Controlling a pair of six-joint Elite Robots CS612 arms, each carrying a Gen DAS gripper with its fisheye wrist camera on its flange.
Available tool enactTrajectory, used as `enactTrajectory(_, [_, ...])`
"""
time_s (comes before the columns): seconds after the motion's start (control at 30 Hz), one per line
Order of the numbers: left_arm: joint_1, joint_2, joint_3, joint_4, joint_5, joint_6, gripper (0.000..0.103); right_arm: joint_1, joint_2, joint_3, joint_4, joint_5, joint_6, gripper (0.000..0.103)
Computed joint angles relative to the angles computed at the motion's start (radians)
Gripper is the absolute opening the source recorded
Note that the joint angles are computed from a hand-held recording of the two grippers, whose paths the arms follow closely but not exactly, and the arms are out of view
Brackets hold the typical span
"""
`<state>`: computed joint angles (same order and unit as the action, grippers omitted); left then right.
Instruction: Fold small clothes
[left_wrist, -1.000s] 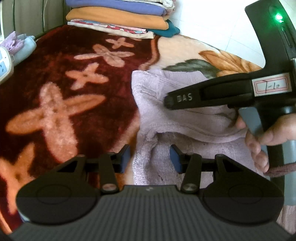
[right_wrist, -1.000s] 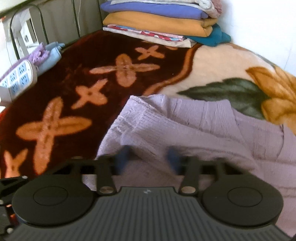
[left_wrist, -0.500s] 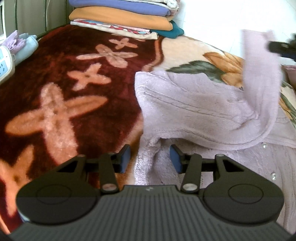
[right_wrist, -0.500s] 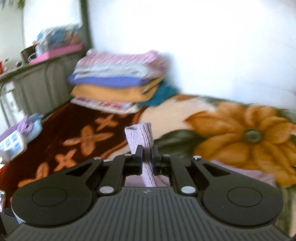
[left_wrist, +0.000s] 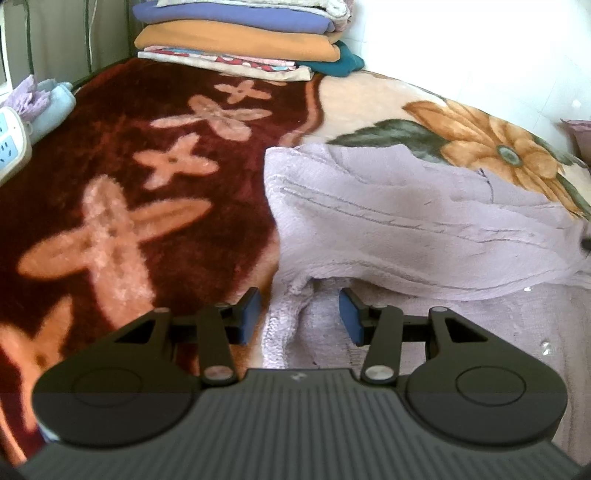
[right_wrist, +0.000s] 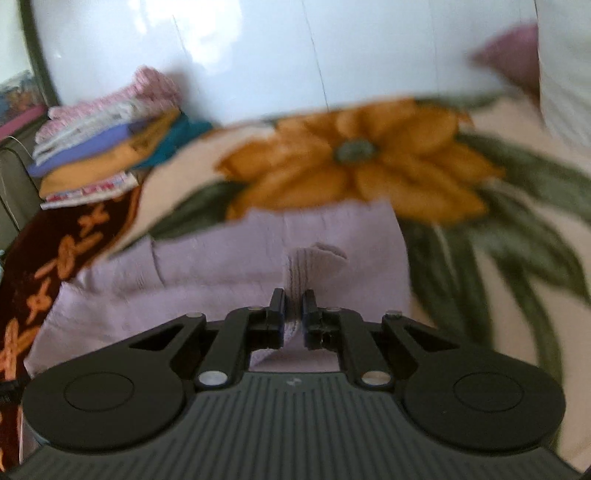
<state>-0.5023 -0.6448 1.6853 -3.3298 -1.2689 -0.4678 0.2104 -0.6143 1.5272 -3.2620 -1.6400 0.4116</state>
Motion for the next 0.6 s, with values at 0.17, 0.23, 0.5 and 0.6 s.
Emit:
enactTrajectory(0.17, [-0.008, -0.014, 0.008, -0.027, 0.008, 0.03, 0.049, -0.017, -0.023, 0.048, -0.021, 0.062, 0.011, 0.054])
enactTrajectory(0.23, [-0.008, -0.017, 0.007, -0.041, 0.0, 0.034, 0.049, -0.021, -0.032, 0.065, -0.063, 0.074, -0.008, 0.061])
enactTrajectory(0.5, [-0.005, -0.003, -0.038, -0.033, -0.011, 0.024, 0.049, -0.024, 0.002, -0.026, 0.027, 0.046, -0.05, 0.067])
enactTrajectory(0.6, [-0.004, 0.008, -0.057, -0.029, -0.014, 0.028, 0.049, -0.023, 0.032, -0.078, 0.113, 0.052, -0.066, 0.059])
